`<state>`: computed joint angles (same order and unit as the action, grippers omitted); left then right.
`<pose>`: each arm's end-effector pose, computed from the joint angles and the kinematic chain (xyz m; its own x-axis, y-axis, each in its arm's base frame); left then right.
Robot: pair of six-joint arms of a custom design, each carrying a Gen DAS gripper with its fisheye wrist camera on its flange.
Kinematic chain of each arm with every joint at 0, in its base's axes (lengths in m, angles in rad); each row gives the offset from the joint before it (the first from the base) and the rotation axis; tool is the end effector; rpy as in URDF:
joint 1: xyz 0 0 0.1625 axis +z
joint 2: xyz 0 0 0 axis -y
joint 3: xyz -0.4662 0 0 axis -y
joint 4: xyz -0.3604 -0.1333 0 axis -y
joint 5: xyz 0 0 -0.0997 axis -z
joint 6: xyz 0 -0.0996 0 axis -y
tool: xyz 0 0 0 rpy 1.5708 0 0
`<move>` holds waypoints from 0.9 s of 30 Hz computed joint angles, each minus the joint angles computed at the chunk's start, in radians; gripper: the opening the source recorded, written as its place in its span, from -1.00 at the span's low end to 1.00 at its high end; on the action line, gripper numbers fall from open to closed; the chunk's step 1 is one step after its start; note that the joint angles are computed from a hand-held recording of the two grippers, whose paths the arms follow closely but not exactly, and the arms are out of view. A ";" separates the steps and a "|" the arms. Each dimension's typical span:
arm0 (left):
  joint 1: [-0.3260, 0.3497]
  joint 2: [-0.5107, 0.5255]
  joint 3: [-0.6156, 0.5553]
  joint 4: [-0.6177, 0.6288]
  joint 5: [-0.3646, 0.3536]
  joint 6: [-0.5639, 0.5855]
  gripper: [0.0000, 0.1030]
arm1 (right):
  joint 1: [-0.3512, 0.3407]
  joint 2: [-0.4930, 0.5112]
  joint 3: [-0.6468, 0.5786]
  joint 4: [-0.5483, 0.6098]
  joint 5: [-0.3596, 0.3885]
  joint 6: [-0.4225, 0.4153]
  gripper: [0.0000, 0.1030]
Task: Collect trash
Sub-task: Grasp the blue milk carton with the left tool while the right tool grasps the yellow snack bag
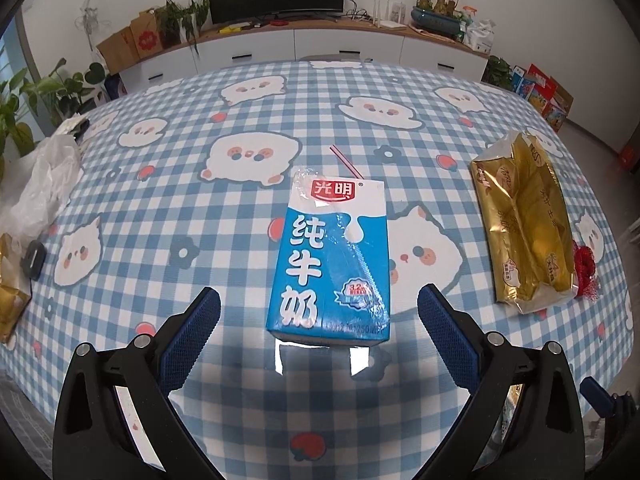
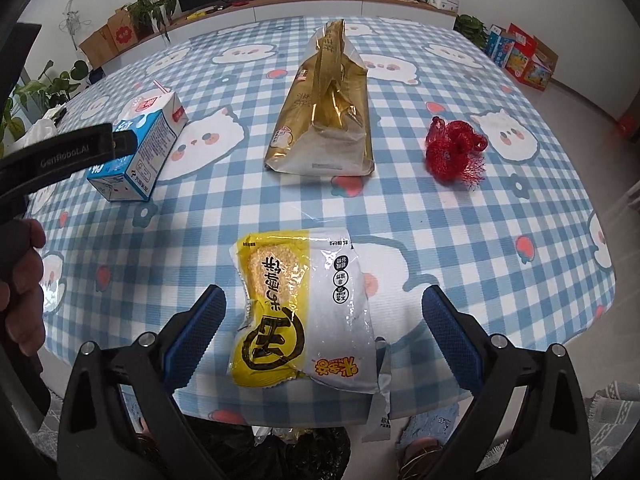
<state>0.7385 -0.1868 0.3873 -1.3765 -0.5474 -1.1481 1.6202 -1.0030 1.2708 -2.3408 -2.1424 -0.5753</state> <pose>-0.5062 -0.7561 0.0911 -0.6666 -0.3181 -0.6741 0.1820 0.8075 -0.5610 0.1152 -0.7212 0.4347 -0.6920 -0.2929 0.6598 -0.5004 0.8534 -0.1459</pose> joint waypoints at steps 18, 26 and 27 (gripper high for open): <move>0.038 0.076 -0.158 0.049 -0.046 0.051 0.26 | 0.001 0.026 -0.017 0.041 -0.037 0.035 0.17; 0.035 0.067 -0.139 0.051 -0.038 0.038 0.24 | 0.003 0.022 -0.006 0.026 -0.027 0.003 -0.24; 0.035 0.062 -0.130 0.045 -0.037 0.042 0.24 | 0.003 0.021 -0.005 0.027 -0.023 0.002 -0.30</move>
<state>0.7733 -0.1243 0.2570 -1.3319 -0.5846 -1.1061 1.6229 -0.9823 1.2656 -2.3140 -2.1656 -0.5735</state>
